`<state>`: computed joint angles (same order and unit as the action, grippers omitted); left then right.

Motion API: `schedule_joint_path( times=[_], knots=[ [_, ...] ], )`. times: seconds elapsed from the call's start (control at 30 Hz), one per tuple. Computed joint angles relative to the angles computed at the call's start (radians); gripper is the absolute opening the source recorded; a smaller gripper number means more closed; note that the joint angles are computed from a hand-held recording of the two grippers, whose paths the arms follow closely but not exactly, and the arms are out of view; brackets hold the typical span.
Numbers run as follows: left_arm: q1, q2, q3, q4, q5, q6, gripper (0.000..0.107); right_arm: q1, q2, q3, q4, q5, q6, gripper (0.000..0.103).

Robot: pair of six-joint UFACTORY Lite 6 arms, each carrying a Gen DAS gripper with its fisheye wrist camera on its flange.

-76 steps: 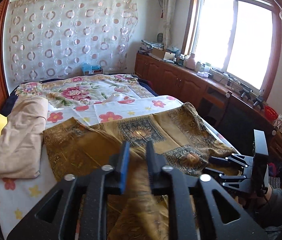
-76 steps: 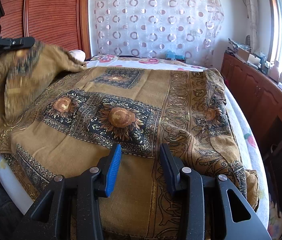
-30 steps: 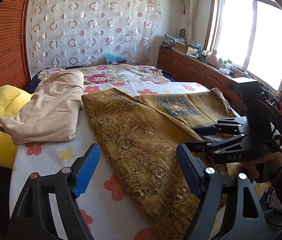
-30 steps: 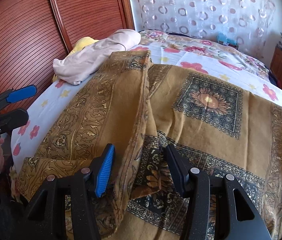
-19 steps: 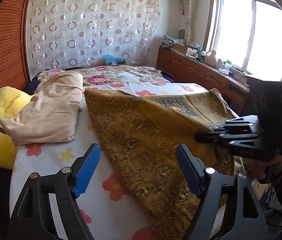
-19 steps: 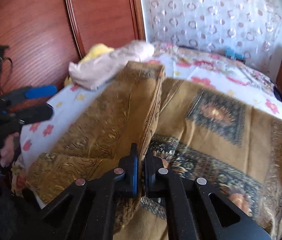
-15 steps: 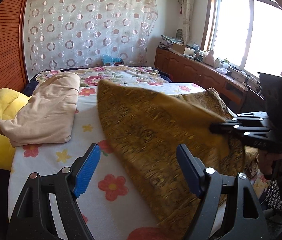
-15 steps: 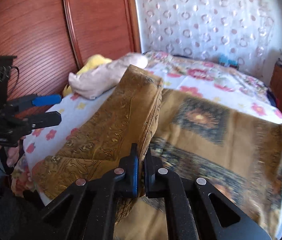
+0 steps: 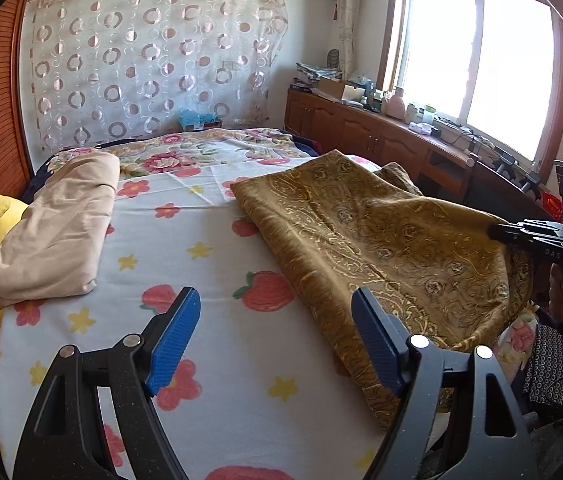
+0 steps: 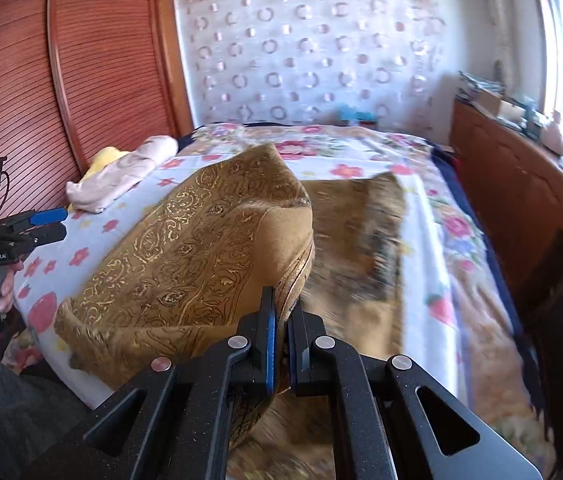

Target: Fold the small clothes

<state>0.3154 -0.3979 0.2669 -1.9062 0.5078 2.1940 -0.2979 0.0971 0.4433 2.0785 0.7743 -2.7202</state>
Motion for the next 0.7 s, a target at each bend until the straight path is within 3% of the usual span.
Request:
schedule_joint_path(
  times=[0.1,0.23,0.33,0.4,0.47,0.6,0.7],
  knots=[
    [-0.052,0.002,-0.001,-0.051,-0.025,0.025,0.079,-0.043,-0.039,-0.046,-0.044,0.0,0.022,0.005],
    [-0.103,0.03,0.007,-0.125,-0.054,0.081,0.079,0.032,-0.043,-0.027,-0.049,-0.094,0.075,0.009],
    [-0.114,0.06,0.009,-0.163,-0.057,0.116,0.079,0.026,-0.092,0.03,-0.136,-0.112,0.199,0.02],
    [-0.115,0.097,0.019,-0.184,-0.052,0.135,0.079,0.03,-0.123,0.051,-0.139,-0.115,0.226,0.032],
    [-0.123,0.125,0.027,-0.215,-0.052,0.16,0.079,0.024,-0.112,0.098,-0.148,-0.119,0.239,0.037],
    [-0.138,0.13,0.023,-0.239,-0.059,0.172,0.079,0.138,0.008,0.28,-0.072,-0.247,0.225,0.037],
    [-0.142,0.127,0.021,-0.245,-0.062,0.174,0.079,0.221,0.208,0.518,-0.084,-0.347,0.309,0.037]
  ],
)
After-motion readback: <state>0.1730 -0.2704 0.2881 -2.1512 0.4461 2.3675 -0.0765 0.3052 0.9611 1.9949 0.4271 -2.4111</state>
